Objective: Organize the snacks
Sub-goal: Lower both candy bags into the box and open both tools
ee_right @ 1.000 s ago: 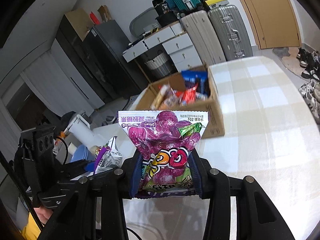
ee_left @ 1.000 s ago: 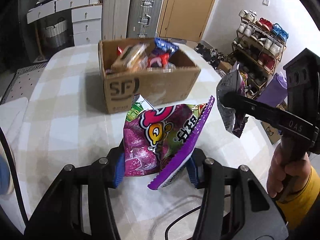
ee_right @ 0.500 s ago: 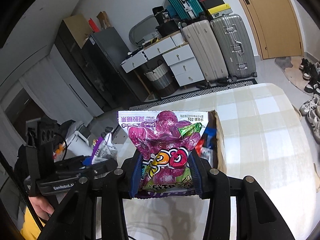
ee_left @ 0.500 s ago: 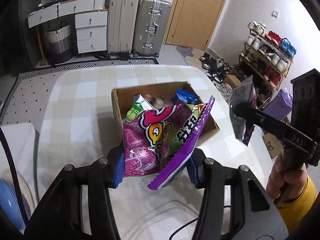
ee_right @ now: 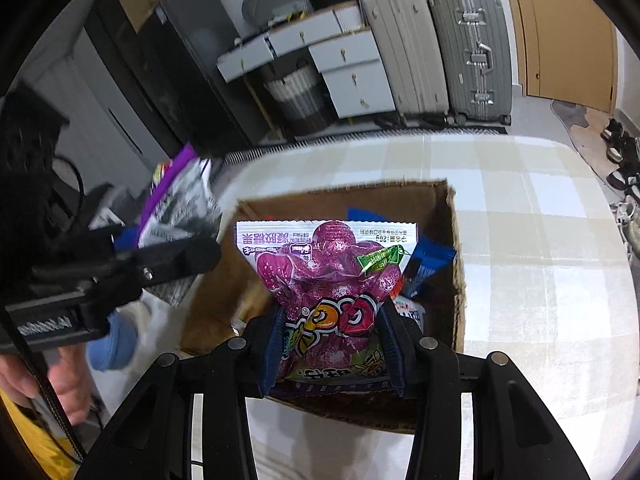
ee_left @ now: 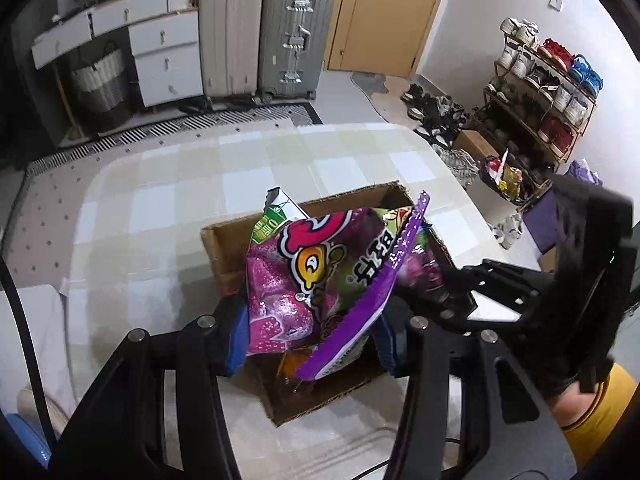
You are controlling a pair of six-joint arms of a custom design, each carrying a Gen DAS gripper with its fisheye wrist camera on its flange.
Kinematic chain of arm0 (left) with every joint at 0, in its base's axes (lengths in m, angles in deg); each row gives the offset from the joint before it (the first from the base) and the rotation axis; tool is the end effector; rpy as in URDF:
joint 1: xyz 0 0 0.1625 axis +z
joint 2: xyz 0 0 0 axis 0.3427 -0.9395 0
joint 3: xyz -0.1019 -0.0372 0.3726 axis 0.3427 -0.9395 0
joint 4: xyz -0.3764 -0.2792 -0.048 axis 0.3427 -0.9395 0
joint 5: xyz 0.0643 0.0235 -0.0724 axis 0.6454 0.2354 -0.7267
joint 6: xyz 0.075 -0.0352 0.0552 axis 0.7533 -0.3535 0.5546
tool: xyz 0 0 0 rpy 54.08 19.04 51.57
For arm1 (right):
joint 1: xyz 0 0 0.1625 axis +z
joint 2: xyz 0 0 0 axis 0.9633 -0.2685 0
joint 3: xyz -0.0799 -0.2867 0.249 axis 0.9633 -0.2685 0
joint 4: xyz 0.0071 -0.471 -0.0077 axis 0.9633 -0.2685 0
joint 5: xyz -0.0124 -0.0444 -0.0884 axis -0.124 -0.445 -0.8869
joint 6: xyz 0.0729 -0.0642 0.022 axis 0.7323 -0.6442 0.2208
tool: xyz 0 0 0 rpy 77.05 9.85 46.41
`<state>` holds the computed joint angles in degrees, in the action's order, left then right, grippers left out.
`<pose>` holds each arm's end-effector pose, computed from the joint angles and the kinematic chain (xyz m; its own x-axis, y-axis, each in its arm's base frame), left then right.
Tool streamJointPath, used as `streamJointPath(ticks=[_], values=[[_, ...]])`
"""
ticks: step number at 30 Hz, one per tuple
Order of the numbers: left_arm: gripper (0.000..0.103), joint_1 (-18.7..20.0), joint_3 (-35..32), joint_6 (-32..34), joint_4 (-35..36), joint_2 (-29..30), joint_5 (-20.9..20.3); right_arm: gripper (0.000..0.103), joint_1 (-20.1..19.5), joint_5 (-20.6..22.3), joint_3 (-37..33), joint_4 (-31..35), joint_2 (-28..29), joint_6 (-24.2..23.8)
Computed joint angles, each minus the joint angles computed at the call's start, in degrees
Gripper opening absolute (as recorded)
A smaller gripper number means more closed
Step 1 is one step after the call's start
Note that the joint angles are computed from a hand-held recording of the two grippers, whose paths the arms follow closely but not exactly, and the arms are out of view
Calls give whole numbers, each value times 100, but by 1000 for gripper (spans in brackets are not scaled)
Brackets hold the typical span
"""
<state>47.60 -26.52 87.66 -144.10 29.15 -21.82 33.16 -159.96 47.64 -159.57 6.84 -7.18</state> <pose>-0.1716 -0.8324 0.2850 -0.5227 0.8048 -0.2813 0.8339 0.5513 0.0278 0.2774 -0.6520 0.0146 -0.8716 0.2877 0.3969 -0.1126 0.6705 -0.7333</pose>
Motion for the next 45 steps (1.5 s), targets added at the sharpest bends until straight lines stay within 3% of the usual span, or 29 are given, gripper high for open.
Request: streamJointPath(ticks=[8,21,30,40,45], values=[[48,77,-161,1,-6,294,30,44,-8,-325,-224,284,205,-181],[48,147,-59,-11,-124,394,192,51,44,-613,-271,-136,302,-286],[51,121,-254,78,40,558,247,72,208,-963,-399,-887,499,-945],[71,61,-315,142,107,566,356,76,233,-894,-359,-1092,475,-980],[73,70,-449,63,192,610,368,76,220,-873,-291,-1144,425,-913]])
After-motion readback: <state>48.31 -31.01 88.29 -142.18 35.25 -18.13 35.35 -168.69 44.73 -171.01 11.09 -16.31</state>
